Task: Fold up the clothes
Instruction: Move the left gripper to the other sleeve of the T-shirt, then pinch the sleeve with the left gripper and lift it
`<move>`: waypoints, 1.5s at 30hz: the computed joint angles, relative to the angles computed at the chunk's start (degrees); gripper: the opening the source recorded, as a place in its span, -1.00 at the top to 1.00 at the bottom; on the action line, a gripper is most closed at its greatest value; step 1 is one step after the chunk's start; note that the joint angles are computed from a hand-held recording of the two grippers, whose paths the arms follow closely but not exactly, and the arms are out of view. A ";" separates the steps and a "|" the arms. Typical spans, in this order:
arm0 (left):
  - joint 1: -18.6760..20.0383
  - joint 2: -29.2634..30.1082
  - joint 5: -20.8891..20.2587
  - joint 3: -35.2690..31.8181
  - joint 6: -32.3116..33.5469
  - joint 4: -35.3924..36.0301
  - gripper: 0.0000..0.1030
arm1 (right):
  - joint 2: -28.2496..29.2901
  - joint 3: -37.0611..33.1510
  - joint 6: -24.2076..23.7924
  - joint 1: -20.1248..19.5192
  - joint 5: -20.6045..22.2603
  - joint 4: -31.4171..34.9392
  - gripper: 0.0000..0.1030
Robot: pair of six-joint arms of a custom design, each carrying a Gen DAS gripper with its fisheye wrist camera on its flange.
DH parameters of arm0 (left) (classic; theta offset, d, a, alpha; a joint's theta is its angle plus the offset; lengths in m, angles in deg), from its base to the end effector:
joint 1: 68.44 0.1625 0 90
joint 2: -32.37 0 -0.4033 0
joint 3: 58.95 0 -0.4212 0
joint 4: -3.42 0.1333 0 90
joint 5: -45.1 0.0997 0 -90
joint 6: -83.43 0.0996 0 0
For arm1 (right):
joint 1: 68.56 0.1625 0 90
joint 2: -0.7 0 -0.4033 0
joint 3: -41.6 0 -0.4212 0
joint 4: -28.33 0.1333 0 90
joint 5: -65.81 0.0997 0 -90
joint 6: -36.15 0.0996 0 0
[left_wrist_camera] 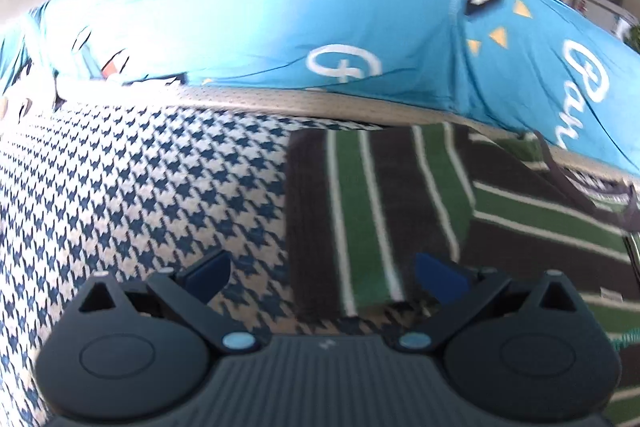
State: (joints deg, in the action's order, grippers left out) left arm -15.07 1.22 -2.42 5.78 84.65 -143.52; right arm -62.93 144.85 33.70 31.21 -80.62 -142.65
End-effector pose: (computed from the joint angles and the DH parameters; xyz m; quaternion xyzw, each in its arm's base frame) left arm -0.3263 -0.7751 0.1102 0.2267 0.8872 -0.2876 0.2806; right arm 0.1539 -0.5973 0.2798 -0.0783 -0.8375 0.3388 0.4216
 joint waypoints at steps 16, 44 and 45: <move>3.80 2.35 -8.31 -6.82 -5.30 3.21 -0.59 | 0.90 -0.49 -1.10 0.00 -0.40 -1.36 -1.00; 4.36 5.06 -13.54 -8.84 -3.66 0.15 0.53 | 1.17 -0.50 -1.90 -0.05 -0.21 -2.21 -1.00; 4.34 5.01 -13.52 -8.69 -3.67 0.03 0.53 | 1.17 -0.50 -1.90 -0.05 -0.21 -2.21 -1.00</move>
State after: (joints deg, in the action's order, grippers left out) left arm -10.73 6.23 -15.94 -2.91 80.98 -143.48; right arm -61.76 144.35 31.80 31.16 -80.83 -144.86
